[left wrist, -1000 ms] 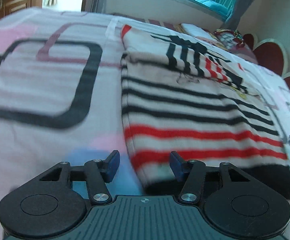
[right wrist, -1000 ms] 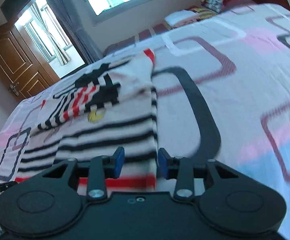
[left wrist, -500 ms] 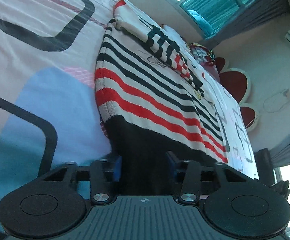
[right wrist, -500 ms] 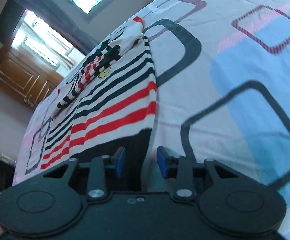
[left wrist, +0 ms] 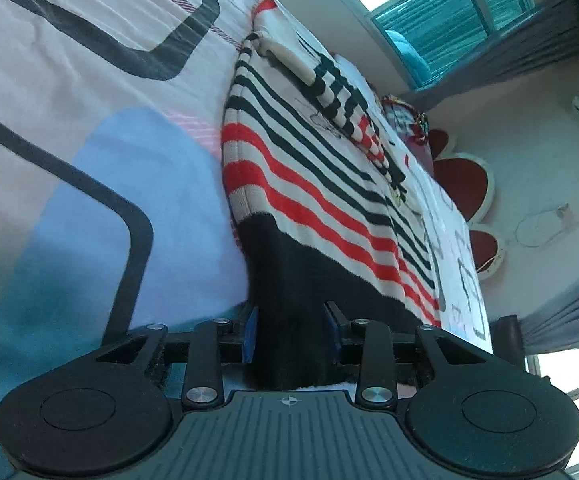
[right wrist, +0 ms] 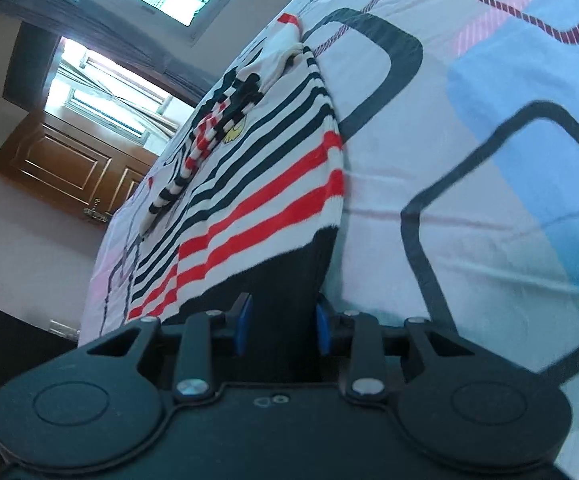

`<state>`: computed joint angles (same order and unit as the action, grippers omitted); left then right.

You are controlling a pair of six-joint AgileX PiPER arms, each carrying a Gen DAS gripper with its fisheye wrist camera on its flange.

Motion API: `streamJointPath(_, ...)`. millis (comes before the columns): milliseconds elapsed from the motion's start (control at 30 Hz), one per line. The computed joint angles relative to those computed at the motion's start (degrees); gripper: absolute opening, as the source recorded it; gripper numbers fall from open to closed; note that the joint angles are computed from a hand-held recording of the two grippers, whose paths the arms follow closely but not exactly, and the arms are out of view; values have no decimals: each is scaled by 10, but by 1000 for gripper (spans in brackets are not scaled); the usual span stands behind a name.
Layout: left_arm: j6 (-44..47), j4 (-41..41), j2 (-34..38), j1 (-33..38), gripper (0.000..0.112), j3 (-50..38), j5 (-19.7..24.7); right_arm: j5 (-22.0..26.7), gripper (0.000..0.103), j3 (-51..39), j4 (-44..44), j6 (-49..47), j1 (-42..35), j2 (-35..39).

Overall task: Fold small clothes
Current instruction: 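Lift the hem with both grippers and fold it over toward the collar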

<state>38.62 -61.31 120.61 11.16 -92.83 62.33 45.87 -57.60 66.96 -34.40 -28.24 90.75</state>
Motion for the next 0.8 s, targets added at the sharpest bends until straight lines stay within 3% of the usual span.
streamJointPath(200, -26, -34, 55, -13, 36, -61, 12, 3, 28, 1, 21, -7, -6, 12)
streamJointPath(300, 12, -49, 43, -17, 36, -33, -7, -11, 22, -8, 28, -10, 6, 25)
streamJointPath(333, 21, -52, 39, -18, 30, -25, -14, -26, 18, -6, 25, -13, 13, 22)
streamJointPath(367, 17, -37, 31, -23, 12, -20, -31, -53, 7, -7, 3, -6, 27, 18)
streamJointPath(400, 18, -16, 23, -31, 8, -15, -52, -71, 4, -12, -24, 5, 39, 16)
streamJointPath(533, 92, -77, -26, -26, 6, 48, -92, -124, 6, -13, -103, 28, 80, -20)
streamJointPath(633, 147, -141, -71, -9, 6, 99, -104, -129, 6, 0, -89, -4, 80, -70)
streamJointPath(733, 90, -46, -61, -25, 5, 70, -134, -123, 6, 9, -72, -33, 65, -93)
streamJointPath(800, 43, 7, -34, -41, 5, 45, -144, -124, 5, -3, -129, 8, 72, -63)
